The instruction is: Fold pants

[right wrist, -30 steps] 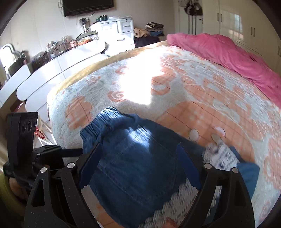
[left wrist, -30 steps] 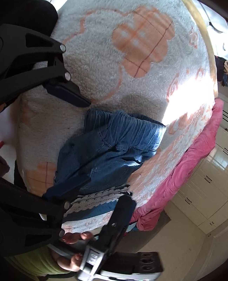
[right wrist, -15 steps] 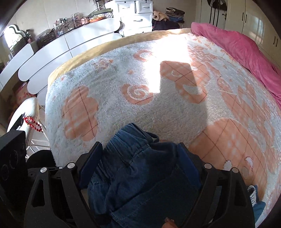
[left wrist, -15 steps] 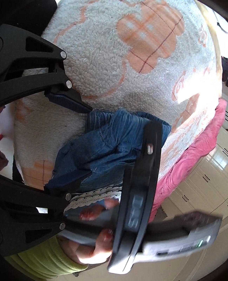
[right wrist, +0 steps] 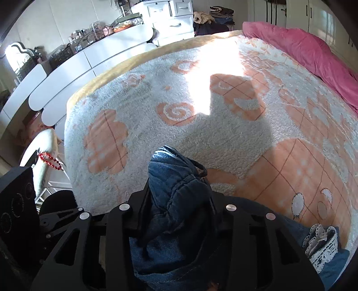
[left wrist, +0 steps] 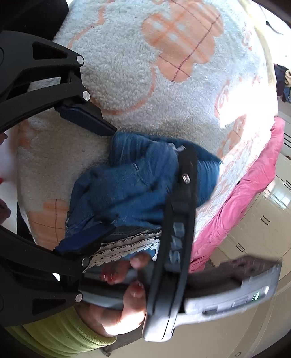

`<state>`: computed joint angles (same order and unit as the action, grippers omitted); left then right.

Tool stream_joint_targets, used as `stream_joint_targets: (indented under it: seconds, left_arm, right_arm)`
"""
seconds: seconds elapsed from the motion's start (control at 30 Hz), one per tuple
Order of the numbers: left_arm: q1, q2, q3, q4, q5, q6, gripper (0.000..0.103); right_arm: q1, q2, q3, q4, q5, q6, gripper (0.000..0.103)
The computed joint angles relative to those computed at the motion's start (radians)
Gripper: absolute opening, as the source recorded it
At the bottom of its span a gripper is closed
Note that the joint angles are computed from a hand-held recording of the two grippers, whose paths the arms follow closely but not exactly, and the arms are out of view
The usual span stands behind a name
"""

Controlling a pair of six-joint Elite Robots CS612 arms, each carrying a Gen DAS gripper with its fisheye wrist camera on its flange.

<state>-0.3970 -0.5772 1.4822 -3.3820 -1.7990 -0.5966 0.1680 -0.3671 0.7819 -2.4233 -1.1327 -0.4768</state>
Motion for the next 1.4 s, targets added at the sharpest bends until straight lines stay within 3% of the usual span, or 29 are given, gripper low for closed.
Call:
stream_joint_targets:
  seconds: [0.23,0.5,0.67,0.9,0.97,1.03,1.13,1.2,1.3,1.4]
  left_arm:
    - [-0.007,0.03,-0.068,-0.01,-0.162,-0.029,0.072]
    - [-0.048,0.027,-0.127,0.049,-0.146,0.033,0.072]
    - [-0.068,0.037,-0.175,0.091,-0.138,0.056,0.072]
    - [-0.08,0.078,-0.264,0.143,-0.213,0.131,0.072]
    - [-0.088,0.089,-0.285,0.181,-0.243,0.188,0.072]
    - [-0.089,0.098,-0.301,0.207,-0.272,0.228,0.072]
    - [-0.096,0.106,-0.311,0.249,-0.29,0.267,0.074]
    - [-0.099,0.098,-0.297,0.267,-0.276,0.29,0.075]
    - [-0.102,0.089,-0.283,0.269,-0.263,0.303,0.075]
    - [-0.109,0.088,-0.272,0.262,-0.252,0.306,0.076]
  right_arm:
    - [-0.048,-0.053,0.084,-0.061,0.121,0.034,0.04]
    - [-0.116,-0.103,0.184,-0.154,0.219,0.111,0.04]
    - [-0.155,-0.129,0.251,-0.231,0.243,0.158,0.04]
    - [-0.209,-0.159,0.365,-0.382,0.272,0.266,0.042]
    - [-0.224,-0.162,0.388,-0.415,0.283,0.308,0.042]
    - [-0.242,-0.164,0.418,-0.473,0.266,0.359,0.043]
    - [-0.257,-0.173,0.457,-0.537,0.18,0.436,0.06]
    - [-0.27,-0.171,0.473,-0.571,0.209,0.488,0.062]
    - [-0.26,-0.184,0.496,-0.587,0.218,0.472,0.066]
    - [-0.235,-0.192,0.501,-0.558,0.151,0.396,0.068]
